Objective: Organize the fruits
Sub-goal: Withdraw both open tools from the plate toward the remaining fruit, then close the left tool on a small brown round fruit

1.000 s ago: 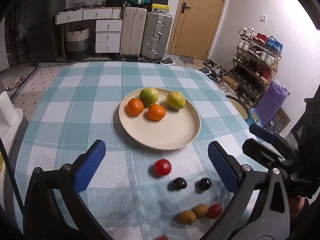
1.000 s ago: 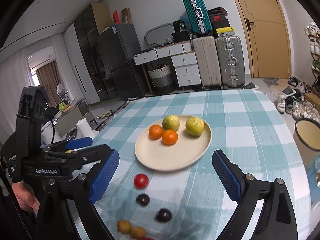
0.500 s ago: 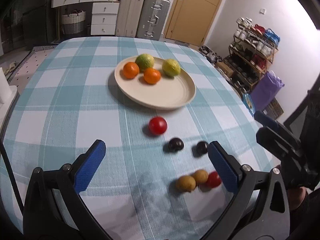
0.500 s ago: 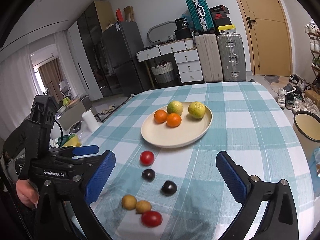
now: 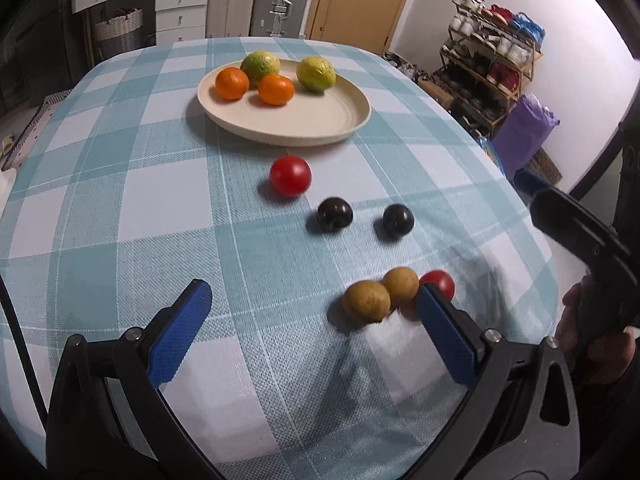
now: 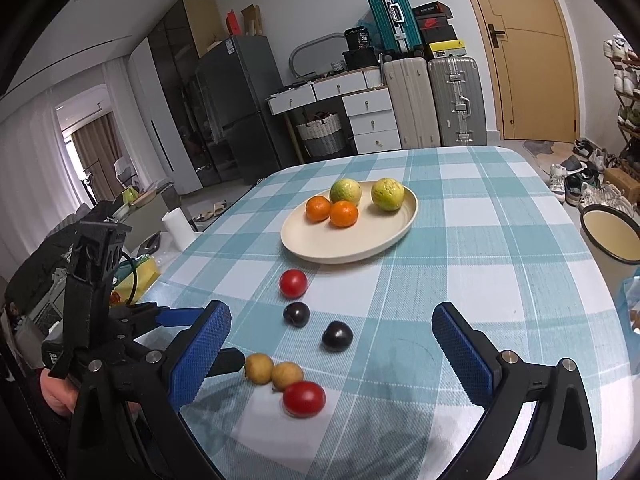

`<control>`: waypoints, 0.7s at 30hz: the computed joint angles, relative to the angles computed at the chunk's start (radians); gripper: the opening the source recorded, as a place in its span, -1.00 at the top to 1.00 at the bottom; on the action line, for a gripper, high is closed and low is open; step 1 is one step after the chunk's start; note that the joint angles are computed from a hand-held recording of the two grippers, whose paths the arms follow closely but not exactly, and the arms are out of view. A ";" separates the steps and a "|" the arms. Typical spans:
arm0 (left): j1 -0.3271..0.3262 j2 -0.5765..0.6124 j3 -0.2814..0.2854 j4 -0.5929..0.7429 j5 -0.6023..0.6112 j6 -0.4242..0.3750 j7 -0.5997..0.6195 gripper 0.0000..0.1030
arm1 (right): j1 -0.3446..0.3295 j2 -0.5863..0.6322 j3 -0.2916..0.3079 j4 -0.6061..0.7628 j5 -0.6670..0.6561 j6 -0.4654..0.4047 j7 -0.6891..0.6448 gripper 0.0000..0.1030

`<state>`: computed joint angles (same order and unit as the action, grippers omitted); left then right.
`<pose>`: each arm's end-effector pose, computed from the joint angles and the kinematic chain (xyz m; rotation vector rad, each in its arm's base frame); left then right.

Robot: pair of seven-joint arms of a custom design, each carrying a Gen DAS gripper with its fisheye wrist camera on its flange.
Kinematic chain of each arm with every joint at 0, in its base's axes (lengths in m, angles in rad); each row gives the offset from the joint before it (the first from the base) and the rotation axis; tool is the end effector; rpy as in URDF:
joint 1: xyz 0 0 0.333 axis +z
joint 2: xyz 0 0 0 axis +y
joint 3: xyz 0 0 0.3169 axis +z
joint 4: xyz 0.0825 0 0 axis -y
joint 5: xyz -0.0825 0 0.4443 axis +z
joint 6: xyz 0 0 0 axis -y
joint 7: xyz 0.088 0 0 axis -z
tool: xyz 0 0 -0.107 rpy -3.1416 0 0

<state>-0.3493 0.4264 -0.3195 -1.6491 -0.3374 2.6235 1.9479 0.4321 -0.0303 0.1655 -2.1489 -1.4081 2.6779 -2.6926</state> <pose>0.6226 -0.4428 0.4111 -1.1943 2.6851 -1.0037 0.4894 0.3705 0.4248 -1.3406 1.7553 -0.6992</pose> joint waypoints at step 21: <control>0.030 0.042 -0.046 0.047 -0.092 -0.104 0.160 0.32 | -0.004 -0.004 -0.001 -0.025 -0.001 0.018 0.037 -1.00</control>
